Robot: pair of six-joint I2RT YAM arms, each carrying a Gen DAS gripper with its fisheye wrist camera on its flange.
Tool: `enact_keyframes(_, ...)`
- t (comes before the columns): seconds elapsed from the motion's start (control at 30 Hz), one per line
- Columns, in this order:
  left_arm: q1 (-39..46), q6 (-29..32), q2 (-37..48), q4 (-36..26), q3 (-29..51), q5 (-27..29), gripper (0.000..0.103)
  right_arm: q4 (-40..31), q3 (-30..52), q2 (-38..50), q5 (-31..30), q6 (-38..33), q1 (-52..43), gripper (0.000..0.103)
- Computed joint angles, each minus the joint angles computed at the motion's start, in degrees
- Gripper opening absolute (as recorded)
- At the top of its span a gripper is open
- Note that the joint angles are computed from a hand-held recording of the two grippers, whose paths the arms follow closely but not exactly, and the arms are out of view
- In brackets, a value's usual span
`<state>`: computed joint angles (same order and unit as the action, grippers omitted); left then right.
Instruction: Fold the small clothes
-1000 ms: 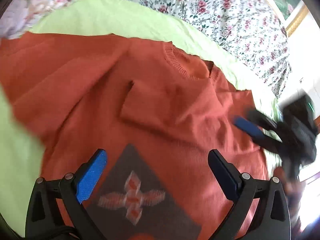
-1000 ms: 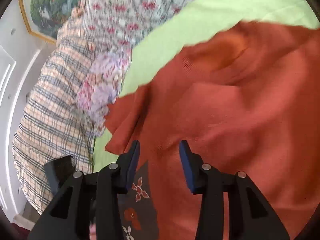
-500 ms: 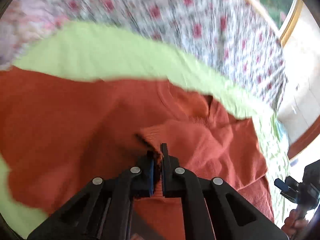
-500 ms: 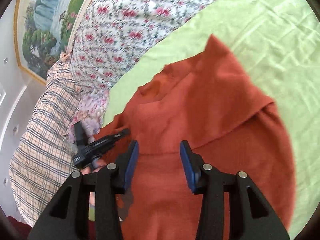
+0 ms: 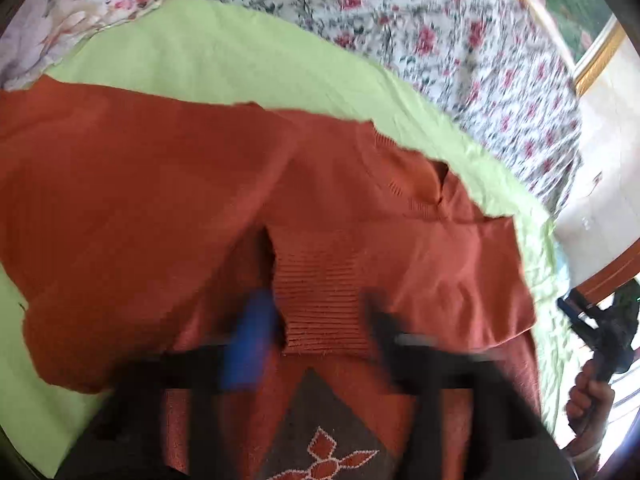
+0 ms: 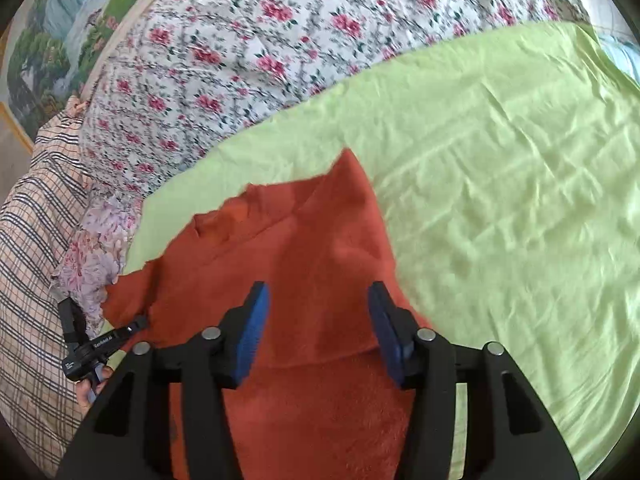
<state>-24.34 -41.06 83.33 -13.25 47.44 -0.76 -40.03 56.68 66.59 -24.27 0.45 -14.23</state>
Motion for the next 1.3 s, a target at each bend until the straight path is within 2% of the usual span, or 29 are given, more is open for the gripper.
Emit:
enact_keyframes(0.03,-0.5,-0.2,1.5,-0.7,1.5,-1.3,0.086,0.1,-0.1,-0.3,-0.1,0.1,0.3,0.056)
enact_keyframes(0.1,-0.8,0.5,5.6,-2.2,4.8,-1.3,0.080,0.2,-0.9,-1.0,-0.2,0.8,0.9,0.057)
enact_keyframes(0.13,-1.2,1.1,7.4,-2.5,6.2,-1.6,0.069,0.2,-1.5,-1.4,-0.6,1.1,1.1,0.057)
enact_keyframes(0.17,-1.4,2.2,8.2,-2.9,7.5,-1.6,0.047,0.1,-2.2,-1.7,-0.9,1.2,1.3,0.057)
enact_keyframes(0.2,-1.9,3.2,8.8,-2.5,7.8,-1.7,0.029,0.1,-2.8,-2.1,-0.8,1.5,1.6,0.057)
enact_keyframes(0.23,-2.2,4.2,9.9,-3.0,8.9,-1.6,0.004,0.1,-3.4,-2.4,-0.7,1.5,1.7,0.057)
enact_keyframes(0.3,-4.3,4.0,8.3,-4.2,8.8,-6.8,0.002,-0.2,-3.8,-2.4,-0.6,1.2,1.3,0.057)
enact_keyframes(0.37,-7.2,3.8,2.9,-3.5,6.2,-13.4,0.002,-0.7,-3.7,-2.4,-1.2,0.9,0.1,0.057)
enact_keyframes(0.47,-6.3,2.7,1.5,-5.4,4.1,-16.8,0.001,-0.5,-3.5,-2.7,-0.9,0.2,-1.9,0.057)
enact_keyframes(0.63,-3.4,1.8,-3.5,-2.4,-1.8,-12.0,0.001,1.1,-0.8,2.8,1.8,-0.7,-2.2,0.057)
enact_keyframes(0.77,-5.7,2.4,-1.6,-3.1,-0.3,-14.2,0.002,3.9,2.2,9.7,5.3,-1.3,0.7,0.058)
enact_keyframes(0.83,-4.8,1.3,-1.5,-2.7,-0.9,-13.5,0.002,5.2,4.7,15.1,8.0,-1.8,3.0,0.063)
enact_keyframes(0.97,-3.4,-0.2,-1.7,-1.8,-2.0,-11.5,0.002,5.6,9.9,25.3,11.9,-1.9,5.8,0.063)
enact_keyframes(1.0,-3.6,-0.2,-1.6,-2.0,-1.7,-11.6,0.002,6.2,10.2,26.4,12.3,-2.6,6.2,0.057)
enact_keyframes(1.03,-3.9,-0.1,-1.4,-2.5,-1.0,-11.9,0.002,6.2,10.6,26.8,11.8,-3.6,6.1,0.010)
enact_keyframes(1.13,-5.6,1.5,-0.5,-1.5,0.6,-12.1,0.002,7.1,9.7,23.1,8.8,-2.7,3.4,0.011)
enact_keyframes(1.23,-6.3,1.9,4.4,-2.8,3.6,-13.3,0.002,8.0,8.6,22.4,10.5,-3.4,2.5,0.011)
enact_keyframes(1.3,-5.2,1.0,6.0,-2.2,3.2,-12.1,0.002,7.5,8.7,24.2,12.1,-3.8,2.6,0.012)
